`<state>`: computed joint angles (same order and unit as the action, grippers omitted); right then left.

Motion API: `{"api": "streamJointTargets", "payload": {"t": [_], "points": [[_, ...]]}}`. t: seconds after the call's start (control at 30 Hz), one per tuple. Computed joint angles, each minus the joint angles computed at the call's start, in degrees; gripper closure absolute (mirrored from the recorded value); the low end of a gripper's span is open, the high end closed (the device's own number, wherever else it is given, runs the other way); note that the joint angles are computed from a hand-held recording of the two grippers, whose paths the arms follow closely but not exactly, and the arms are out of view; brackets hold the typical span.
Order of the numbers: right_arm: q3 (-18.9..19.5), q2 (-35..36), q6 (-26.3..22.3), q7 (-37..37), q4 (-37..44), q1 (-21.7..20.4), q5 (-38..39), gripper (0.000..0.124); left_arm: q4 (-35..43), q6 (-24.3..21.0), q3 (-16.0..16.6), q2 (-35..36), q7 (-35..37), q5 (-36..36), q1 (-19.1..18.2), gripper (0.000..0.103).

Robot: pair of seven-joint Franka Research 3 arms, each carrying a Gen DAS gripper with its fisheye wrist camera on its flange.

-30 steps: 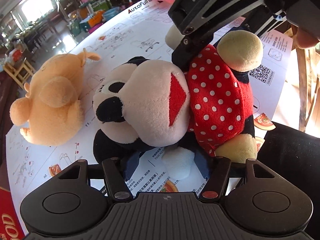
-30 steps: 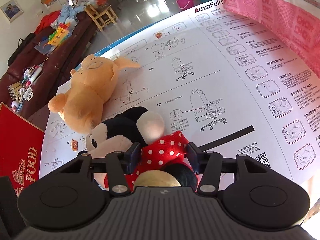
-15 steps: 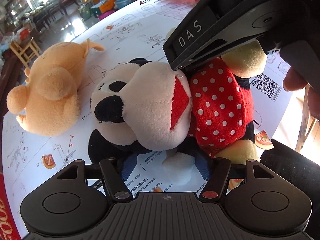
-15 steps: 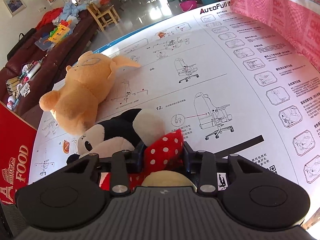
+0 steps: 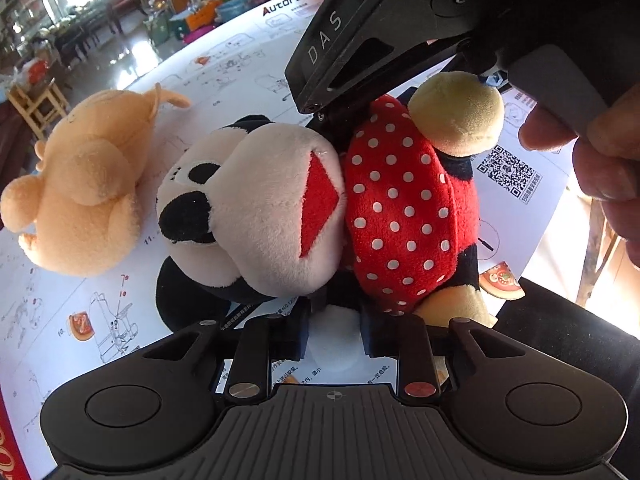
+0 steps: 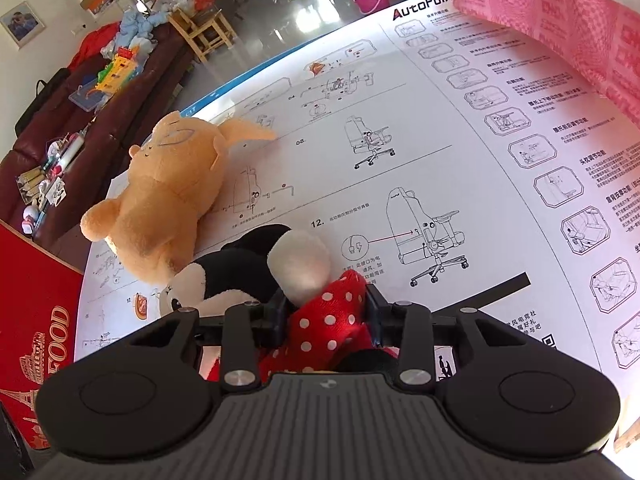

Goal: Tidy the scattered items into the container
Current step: 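Lift the Minnie Mouse plush with both grippers off the sheet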

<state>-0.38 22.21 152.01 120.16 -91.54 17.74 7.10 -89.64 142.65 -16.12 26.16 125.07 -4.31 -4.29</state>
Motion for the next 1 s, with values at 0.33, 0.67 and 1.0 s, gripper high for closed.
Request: {"api": "streamJointTargets", "payload": {"t": [0.33,0.67,1.0], "points": [[0.27,0.08,4.89,-2.14,-2.52,0.06,0.91,0.087,7.15,-7.14,2.08,3.06,-9.8,4.16,-3.21,0.051],[1.43,-0.91,7.87,-5.41,-5.12,-1.01,5.03,0.087,5.85,-6.92,1.79,2.1,-11.09,5.44,-3.47,0.069],[0.82,-1.82,6.58,-4.7,-5.67,-0.57,5.55,0.087,3.71,-5.33,2.66,0.7,-13.65,8.69,-4.76,0.089]]}}
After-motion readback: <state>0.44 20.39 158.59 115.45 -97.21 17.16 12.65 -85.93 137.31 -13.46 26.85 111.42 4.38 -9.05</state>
